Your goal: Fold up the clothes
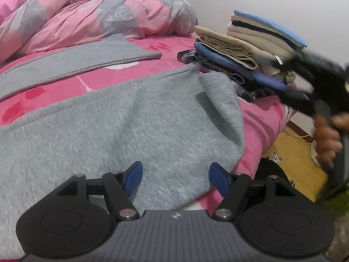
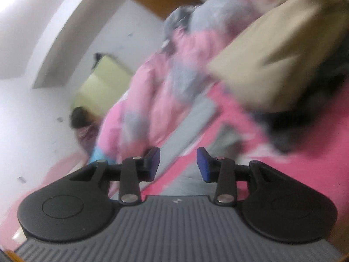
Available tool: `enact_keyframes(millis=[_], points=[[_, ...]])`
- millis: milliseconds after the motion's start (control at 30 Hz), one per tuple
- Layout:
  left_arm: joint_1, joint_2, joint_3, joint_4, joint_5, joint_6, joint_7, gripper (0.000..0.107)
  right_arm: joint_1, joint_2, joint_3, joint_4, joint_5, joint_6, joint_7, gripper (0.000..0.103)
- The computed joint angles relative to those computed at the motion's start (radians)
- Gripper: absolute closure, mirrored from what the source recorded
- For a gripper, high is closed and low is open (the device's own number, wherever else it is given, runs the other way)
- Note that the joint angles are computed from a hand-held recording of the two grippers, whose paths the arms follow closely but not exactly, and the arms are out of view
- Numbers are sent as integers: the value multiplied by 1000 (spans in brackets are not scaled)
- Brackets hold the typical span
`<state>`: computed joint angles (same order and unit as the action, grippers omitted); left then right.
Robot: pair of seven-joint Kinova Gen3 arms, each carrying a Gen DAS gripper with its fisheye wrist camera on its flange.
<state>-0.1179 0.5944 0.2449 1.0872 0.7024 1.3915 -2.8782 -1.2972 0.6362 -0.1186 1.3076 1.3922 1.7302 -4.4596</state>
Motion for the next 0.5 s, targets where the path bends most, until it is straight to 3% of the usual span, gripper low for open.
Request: enact_keyframes(millis=[100, 200, 333, 433, 500], points=[[1, 0, 0, 3, 2, -7, 0, 38, -2, 16, -49, -54, -93, 42, 32, 65], [2, -7, -1, 13, 1, -13, -1, 38, 2, 18, -26, -51, -158, -30, 43, 65], [1, -12, -3, 19, 2, -16, 0, 38, 66, 45, -73, -87, -138, -51, 196, 66], [1, -14, -4, 24, 4, -21, 1, 38, 52, 38, 3, -87, -166, -121, 263, 67], [0, -14, -3, 27, 6, -24, 0, 38, 37, 34, 48, -66, -174, -163, 255, 76]])
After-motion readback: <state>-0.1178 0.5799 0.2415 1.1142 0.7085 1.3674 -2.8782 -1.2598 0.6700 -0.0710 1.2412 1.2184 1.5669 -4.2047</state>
